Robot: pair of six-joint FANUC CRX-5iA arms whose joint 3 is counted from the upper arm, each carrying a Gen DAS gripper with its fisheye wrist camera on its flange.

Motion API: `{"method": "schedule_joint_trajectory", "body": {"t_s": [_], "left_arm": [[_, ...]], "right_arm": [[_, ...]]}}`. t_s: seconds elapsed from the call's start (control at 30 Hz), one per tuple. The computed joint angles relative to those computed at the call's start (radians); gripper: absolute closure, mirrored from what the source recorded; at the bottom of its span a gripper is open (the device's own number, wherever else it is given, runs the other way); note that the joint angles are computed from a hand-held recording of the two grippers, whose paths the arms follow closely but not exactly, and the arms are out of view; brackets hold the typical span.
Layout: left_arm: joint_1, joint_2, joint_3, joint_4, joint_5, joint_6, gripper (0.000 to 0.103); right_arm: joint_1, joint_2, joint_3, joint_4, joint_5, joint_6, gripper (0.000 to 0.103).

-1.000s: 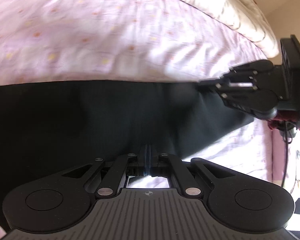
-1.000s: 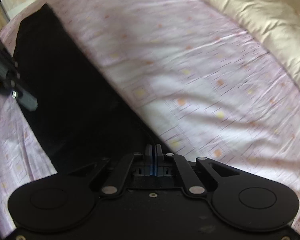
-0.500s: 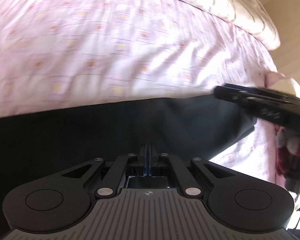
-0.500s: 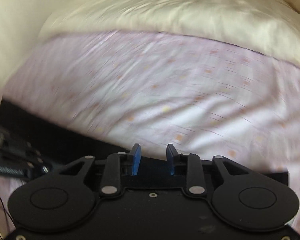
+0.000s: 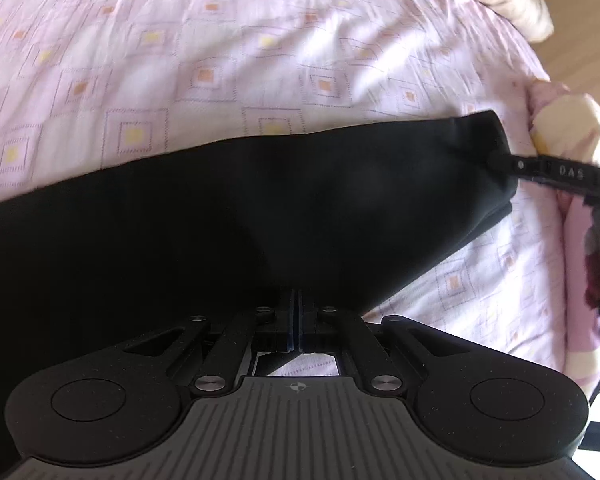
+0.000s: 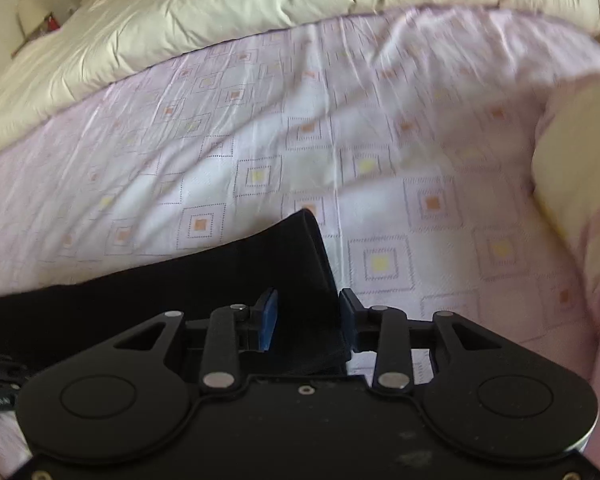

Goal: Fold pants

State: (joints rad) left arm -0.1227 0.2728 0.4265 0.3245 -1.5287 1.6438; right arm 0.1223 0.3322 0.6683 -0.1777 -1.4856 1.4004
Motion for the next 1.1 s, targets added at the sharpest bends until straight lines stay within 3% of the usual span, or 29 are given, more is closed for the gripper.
{"method": "schedule_joint_trajectory", "body": {"t_s": [0.1, 0.13, 0.2, 0.33, 0.5, 0.57, 0.67, 0.83, 1.1], "left_arm": [[0.001, 0.01, 0.013, 0.0, -0.01, 0.021, 0.102], [-0.004, 0.016, 0.026, -0.008, -0.019, 0.02, 0.102], [-0.014, 0.03, 0.065, -0.027, -0.046, 0.012, 0.102], [-0.025, 0.045, 0.12, -0.03, -0.06, 0.016, 0.101], [-0.051, 0.087, 0.196, -0.045, -0.07, 0.01, 0.101], [-0.057, 0.098, 0.211, -0.06, -0.082, 0.006, 0.101], [-0.062, 0.124, 0.232, -0.097, -0.133, 0.017, 0.101], [-0.034, 0.108, 0.176, -0.045, -0.108, 0.035, 0.101], [0.0, 0.097, 0.131, 0.012, -0.091, 0.078, 0.1]], "right_arm": [[-0.02, 0.005, 0.004, -0.037, 0.004, -0.004, 0.064], [-0.027, 0.008, 0.011, -0.052, -0.003, -0.004, 0.069], [-0.028, 0.011, 0.033, -0.059, -0.016, 0.018, 0.099], [-0.031, 0.015, 0.097, -0.074, -0.066, 0.024, 0.099], [-0.045, 0.012, 0.048, -0.048, -0.072, -0.015, 0.083], [-0.088, -0.021, 0.014, -0.133, -0.024, -0.042, 0.057], [-0.138, -0.015, 0.029, -0.225, -0.039, -0.039, 0.057], [-0.187, 0.082, 0.136, -0.313, -0.177, 0.005, 0.054], [-0.292, 0.19, 0.245, -0.565, -0.267, -0.058, 0.051]]}}
